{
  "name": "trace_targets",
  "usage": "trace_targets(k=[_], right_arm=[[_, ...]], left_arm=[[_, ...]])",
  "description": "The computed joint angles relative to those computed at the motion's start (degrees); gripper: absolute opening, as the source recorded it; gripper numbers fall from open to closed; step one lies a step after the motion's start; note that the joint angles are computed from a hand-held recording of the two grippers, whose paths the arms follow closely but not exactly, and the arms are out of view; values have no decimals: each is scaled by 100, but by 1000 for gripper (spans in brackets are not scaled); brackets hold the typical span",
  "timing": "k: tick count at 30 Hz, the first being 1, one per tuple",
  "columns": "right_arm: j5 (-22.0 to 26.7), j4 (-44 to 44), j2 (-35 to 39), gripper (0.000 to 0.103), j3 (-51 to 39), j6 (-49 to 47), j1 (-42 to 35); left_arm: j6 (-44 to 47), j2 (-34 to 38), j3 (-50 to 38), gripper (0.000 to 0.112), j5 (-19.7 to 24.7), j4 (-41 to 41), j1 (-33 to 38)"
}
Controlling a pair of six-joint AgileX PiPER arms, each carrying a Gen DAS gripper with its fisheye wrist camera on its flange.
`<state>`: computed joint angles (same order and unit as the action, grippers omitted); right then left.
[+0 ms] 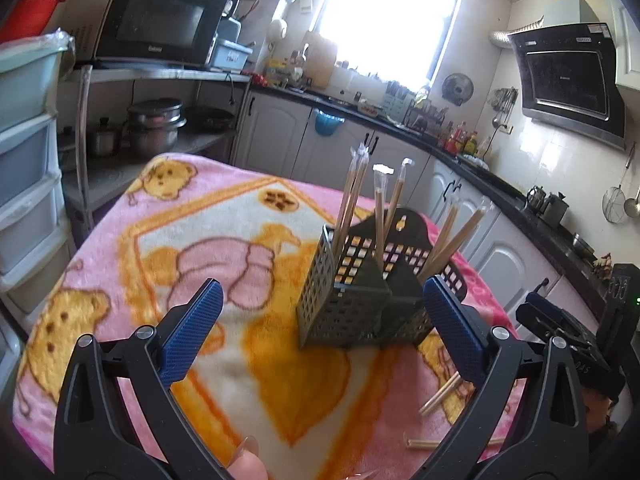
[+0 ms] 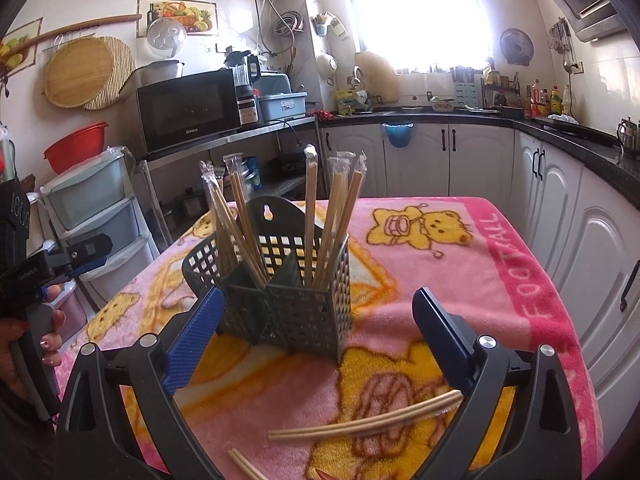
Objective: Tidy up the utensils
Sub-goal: 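Raise both open tools back from the caddy, then move both open tools down to the remaining chopsticks on the blanket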
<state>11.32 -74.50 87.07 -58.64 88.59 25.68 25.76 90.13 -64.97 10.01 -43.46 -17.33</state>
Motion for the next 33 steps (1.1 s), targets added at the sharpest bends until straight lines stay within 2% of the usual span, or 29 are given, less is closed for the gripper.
trace_targets(k=[6, 8, 10, 14, 22, 28, 31, 33], right_arm=[[75, 132, -89, 93, 212, -145, -7], [84, 90, -121, 93, 306, -63, -12], [62, 228, -131, 93, 376, -149, -32], [81, -44, -207, 93, 561, 162, -18], [60, -236, -322, 93, 851, 411, -32], [-11, 114, -324, 93, 988, 95, -139], [-17, 629, -283, 93, 1001, -412, -209], [-10, 1273, -231, 93, 981, -1066, -278]], left_arm=[[-246, 17, 221, 92, -35, 273, -103], [-573, 30, 277, 92, -49, 620, -162], [-393, 51, 311, 92, -17, 461, -174], [-1062, 61, 382, 92, -51, 1167, -291], [-1169, 159, 491, 92, -15, 1262, -449], [-1054, 302, 494, 92, 58, 1135, -628], [-880, 385, 484, 92, 118, 995, -741], [-732, 420, 489, 92, 153, 884, -804]])
